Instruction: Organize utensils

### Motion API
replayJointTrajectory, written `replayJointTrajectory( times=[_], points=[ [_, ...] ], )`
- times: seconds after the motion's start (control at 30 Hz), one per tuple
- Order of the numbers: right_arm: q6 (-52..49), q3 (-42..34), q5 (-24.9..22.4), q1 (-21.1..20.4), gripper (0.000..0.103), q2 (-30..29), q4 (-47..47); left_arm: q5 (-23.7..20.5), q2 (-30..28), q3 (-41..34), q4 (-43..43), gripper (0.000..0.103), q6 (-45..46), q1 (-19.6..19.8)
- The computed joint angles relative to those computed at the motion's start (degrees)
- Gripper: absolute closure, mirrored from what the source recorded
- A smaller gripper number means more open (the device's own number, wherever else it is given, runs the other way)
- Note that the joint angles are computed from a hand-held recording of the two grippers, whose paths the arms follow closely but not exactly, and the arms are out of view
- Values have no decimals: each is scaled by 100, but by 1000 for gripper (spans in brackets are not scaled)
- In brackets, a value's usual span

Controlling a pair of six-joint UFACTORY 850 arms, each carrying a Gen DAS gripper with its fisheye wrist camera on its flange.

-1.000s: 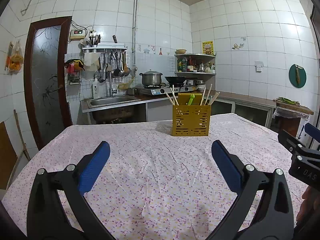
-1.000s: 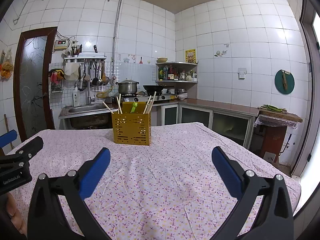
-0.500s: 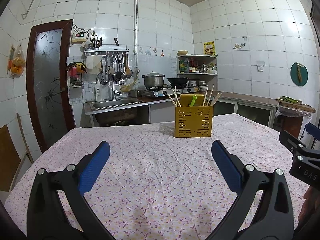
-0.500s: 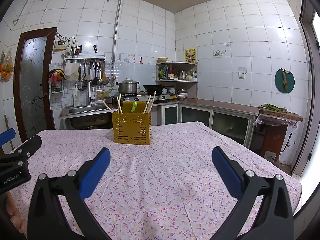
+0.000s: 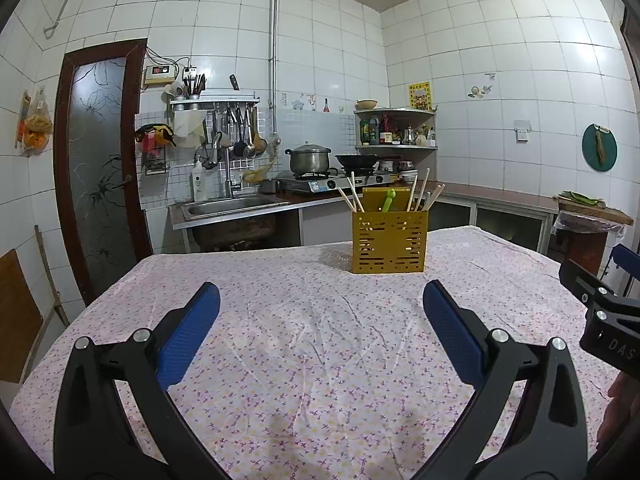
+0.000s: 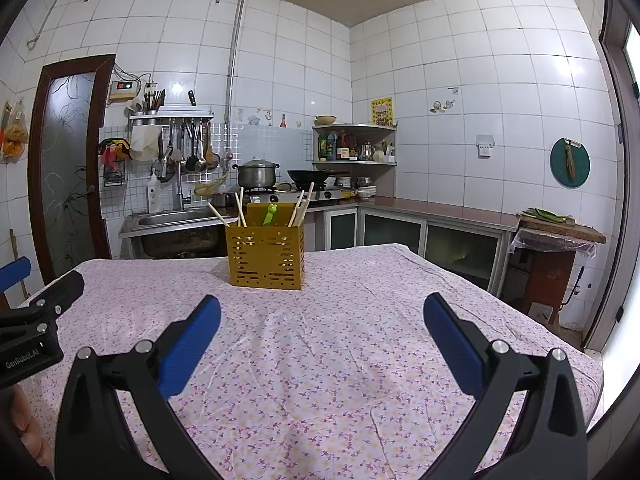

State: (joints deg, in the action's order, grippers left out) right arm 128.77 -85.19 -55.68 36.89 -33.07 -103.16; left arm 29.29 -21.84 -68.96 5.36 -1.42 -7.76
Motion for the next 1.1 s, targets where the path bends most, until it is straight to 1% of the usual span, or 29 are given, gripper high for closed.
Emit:
replayJointTrajectory(
  times=[1.0, 1.1],
  points=[
    [-18, -22, -1, 22, 4, -36, 12, -43, 21, 29, 18, 5, -50, 19],
    [-5, -12, 2, 24, 4, -32, -7, -16, 33, 50, -99, 5, 79, 5]
  ],
)
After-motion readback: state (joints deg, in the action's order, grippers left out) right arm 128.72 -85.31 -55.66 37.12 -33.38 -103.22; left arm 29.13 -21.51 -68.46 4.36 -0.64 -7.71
